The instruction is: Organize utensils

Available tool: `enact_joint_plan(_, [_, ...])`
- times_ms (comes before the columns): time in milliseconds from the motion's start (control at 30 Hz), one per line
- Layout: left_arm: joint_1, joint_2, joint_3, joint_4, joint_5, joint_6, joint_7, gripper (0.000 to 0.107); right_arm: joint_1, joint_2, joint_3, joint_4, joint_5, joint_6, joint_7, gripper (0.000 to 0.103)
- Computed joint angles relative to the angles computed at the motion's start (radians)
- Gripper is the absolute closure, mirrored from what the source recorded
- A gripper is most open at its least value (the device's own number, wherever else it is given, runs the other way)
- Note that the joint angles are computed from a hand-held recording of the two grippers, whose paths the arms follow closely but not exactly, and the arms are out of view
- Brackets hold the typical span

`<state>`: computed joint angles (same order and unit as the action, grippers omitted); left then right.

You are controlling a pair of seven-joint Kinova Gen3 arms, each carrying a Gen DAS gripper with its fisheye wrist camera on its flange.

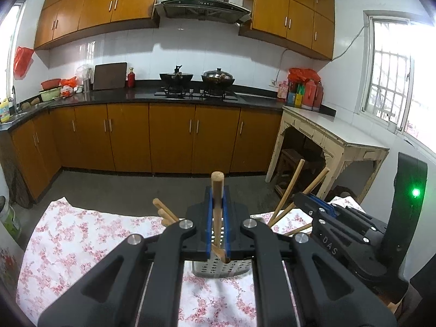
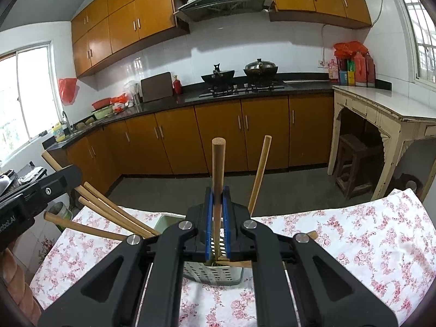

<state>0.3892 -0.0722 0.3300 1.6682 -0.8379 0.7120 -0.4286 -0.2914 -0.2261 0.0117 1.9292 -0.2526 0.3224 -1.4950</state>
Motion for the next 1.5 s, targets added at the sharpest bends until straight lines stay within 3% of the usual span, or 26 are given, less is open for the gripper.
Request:
enact_joint_plan(167, [0.001,-0.002,-0.001,0.001,0.007,0.007,-0.004,0.100,0.024,0.008,-0.016,-0.008,0.012,0.012,-0.030,0.095])
enact_joint_plan(267, [-0.002,-0.006,0.001,-0.001,0.005,0.009,-0.001,0.094,0.029,0.007,-0.019,-0.014,0.018,0.020,-0.040,0.093])
enact_joint_plan(333, [-0.007,-0.014,0.000,0.006,0.008,0.002,0.003,0.086,0.037,0.005,-0.029,-0.015,0.029,0.020,-0.053,0.084])
enact_joint_plan(400, [-0.014,-0.023,0.003,0.012,0.009,-0.001,0.006,0.082,0.059,-0.004,-0.054,-0.004,0.055,0.003,-0.085,0.065])
enact_joint_plan(667, [-0.061,-0.086,0.037,0.052,0.016,-0.016,0.019,0.070,0.060,-0.061,-0.062,0.031,0.098,-0.031,-0.125,0.065])
enact_joint_plan(900, [-0.135,-0.232,0.119,0.165,0.027,-0.020,0.038,0.048,0.051,-0.236,-0.060,0.150,0.158,-0.080,-0.141,0.035])
enact_joint_plan(1100, [-0.217,-0.414,0.251,0.336,0.065,0.013,0.082,0.019,0.045,-0.434,-0.080,0.317,0.151,-0.120,-0.166,0.002])
enact_joint_plan(1133, [-0.232,-0.446,0.271,0.360,0.079,0.014,0.090,0.012,0.070,-0.474,-0.109,0.352,0.154,-0.134,-0.178,0.002])
enact_joint_plan(1200, [-0.270,-0.512,0.321,0.407,0.105,0.013,0.111,0.009,0.120,-0.534,-0.166,0.397,0.160,-0.135,-0.202,0.002])
enact_joint_plan(1367, [-0.328,-0.642,0.476,0.479,0.218,0.081,0.113,0.009,0.181,-0.683,-0.274,0.490,0.173,-0.087,-0.243,0.002])
enact_joint_plan(1500, [-0.351,-0.713,0.555,0.506,0.325,0.125,0.102,0.009,0.184,-0.758,-0.294,0.531,0.166,0.004,-0.274,0.002])
